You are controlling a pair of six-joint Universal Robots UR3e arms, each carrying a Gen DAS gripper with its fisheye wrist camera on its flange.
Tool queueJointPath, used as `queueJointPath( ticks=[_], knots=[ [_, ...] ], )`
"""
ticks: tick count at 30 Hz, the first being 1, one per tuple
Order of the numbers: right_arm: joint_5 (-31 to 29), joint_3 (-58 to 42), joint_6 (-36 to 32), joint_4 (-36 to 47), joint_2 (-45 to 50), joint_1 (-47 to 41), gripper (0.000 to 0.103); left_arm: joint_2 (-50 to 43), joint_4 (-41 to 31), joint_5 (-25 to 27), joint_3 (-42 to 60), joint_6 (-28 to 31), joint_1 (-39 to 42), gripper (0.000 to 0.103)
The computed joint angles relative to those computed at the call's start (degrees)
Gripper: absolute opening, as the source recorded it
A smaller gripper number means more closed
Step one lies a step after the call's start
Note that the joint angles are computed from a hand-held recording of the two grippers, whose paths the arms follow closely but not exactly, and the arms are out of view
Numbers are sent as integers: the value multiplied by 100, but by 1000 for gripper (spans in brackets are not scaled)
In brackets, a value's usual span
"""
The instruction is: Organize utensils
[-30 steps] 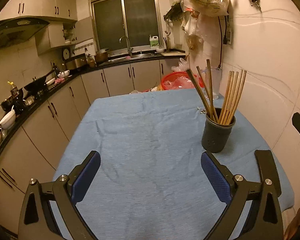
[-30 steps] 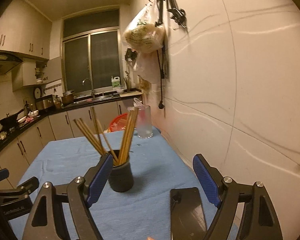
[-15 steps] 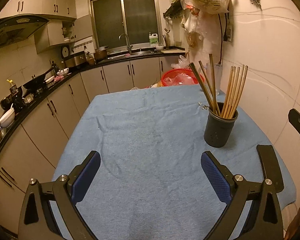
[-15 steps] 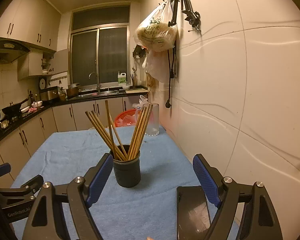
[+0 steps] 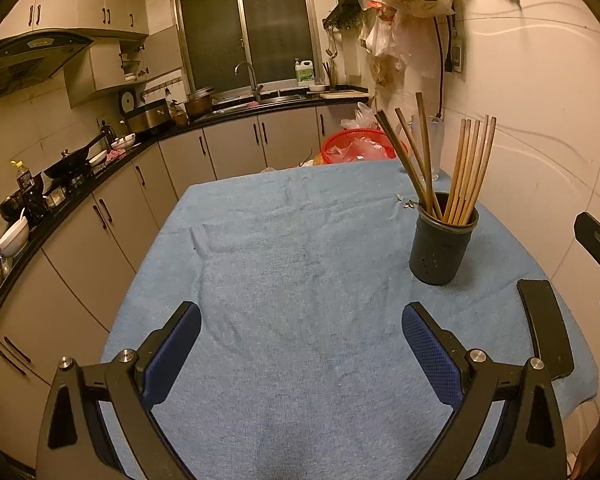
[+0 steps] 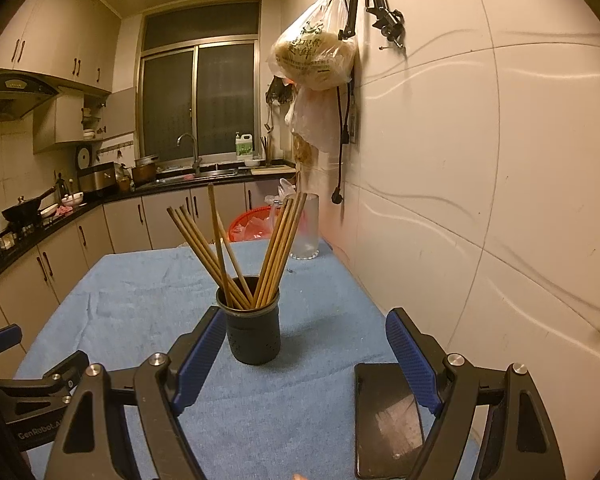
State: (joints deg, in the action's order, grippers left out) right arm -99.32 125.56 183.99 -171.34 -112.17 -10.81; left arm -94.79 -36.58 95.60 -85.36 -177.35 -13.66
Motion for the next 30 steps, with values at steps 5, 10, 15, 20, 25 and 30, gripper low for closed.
queueJointPath(
  ticks=[5,10,15,20,25,30],
  knots=[
    [-39,-13,-2,11,57,54,84,6,-33,-18,-2,4,25,100],
    [-81,-58,4,27,119,118,84,31,-24,-41,-53,5,64,100],
    [-134,-114,-8,30,212,203,84,54,7,-53,-98,19,82,100],
    [-147,-121,-5,31,255,239,84,53,-9,-49,-113,18,92,100],
    [-187,-143,-13,47,291,289,84,92,11,-73,-170,3,125,100],
    [-193,-167,-7,92,317,321,84,148,56,-77,-240,15,138,100]
  ],
)
